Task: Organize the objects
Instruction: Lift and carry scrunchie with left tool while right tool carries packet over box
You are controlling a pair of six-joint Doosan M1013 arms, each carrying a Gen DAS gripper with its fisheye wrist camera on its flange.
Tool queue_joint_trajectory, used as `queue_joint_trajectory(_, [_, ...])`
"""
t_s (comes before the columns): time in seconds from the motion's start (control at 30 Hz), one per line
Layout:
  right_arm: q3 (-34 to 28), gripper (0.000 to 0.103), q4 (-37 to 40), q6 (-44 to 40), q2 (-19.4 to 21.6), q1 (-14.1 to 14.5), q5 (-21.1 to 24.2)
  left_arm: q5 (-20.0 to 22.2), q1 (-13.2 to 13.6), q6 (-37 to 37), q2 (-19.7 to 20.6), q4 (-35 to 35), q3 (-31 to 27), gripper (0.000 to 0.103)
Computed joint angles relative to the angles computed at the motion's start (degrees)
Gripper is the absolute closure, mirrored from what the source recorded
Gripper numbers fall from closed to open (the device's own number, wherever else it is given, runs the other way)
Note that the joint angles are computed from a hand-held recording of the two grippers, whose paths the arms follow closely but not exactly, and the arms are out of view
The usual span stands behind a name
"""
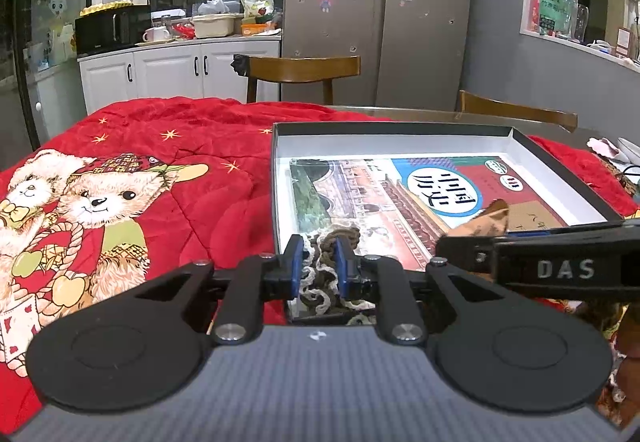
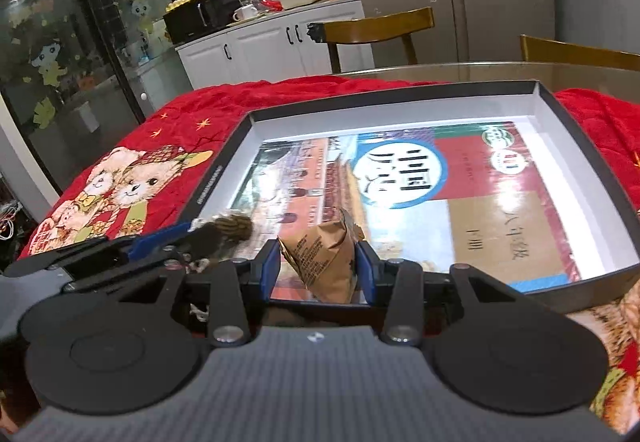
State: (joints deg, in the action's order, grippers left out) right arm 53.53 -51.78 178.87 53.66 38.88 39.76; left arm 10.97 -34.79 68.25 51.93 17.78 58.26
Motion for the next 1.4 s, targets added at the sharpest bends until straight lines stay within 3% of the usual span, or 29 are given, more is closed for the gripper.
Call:
queue_joint_trajectory(0.23, [0.7, 0.057, -2.8, 1.9, 0.0, 0.3, -0.5, -1.4, 0.1, 0.6, -0.4, -1.4, 1.0, 0.082])
queue_joint_trajectory(0.4, [1.7, 0.057, -7.8, 5.3, 0.0, 0.9, 0.1, -2.2, -0.3, -10.6, -0.6, 11.3, 1.9, 0.082])
queue_joint_trajectory(0.8, [2.6, 0.059, -14.4, 9.9, 0.2, 1.5, 1.4, -3.3, -0.6, -22.8, -0.7, 24.5, 2.8, 0.082])
queue_joint_trajectory(0.97, [3.0, 0.059, -16.6, 11.8, 0.2, 1.7, 1.5, -3.6, -0.5, -23.1, -0.7, 24.5, 3.0, 0.082])
queue_joint_trajectory(1.23, [4.4, 0.057, -19.4, 15.3, -0.3, 1.6, 0.2, -5.5, -0.2, -17.3, -0.9, 16.8, 3.3, 0.082])
queue_joint_trajectory(1.33, [4.5, 0.055, -19.7, 15.5, -0.3, 1.6, 0.0, -5.8, -0.1, -17.2, -1.0, 16.4, 3.6, 0.082])
queue_joint_trajectory(1.4, [4.8, 0.048, -20.3, 16.3, -0.5, 1.6, -0.2, -6.1, -0.1, -16.1, -1.0, 15.0, 3.7, 0.081])
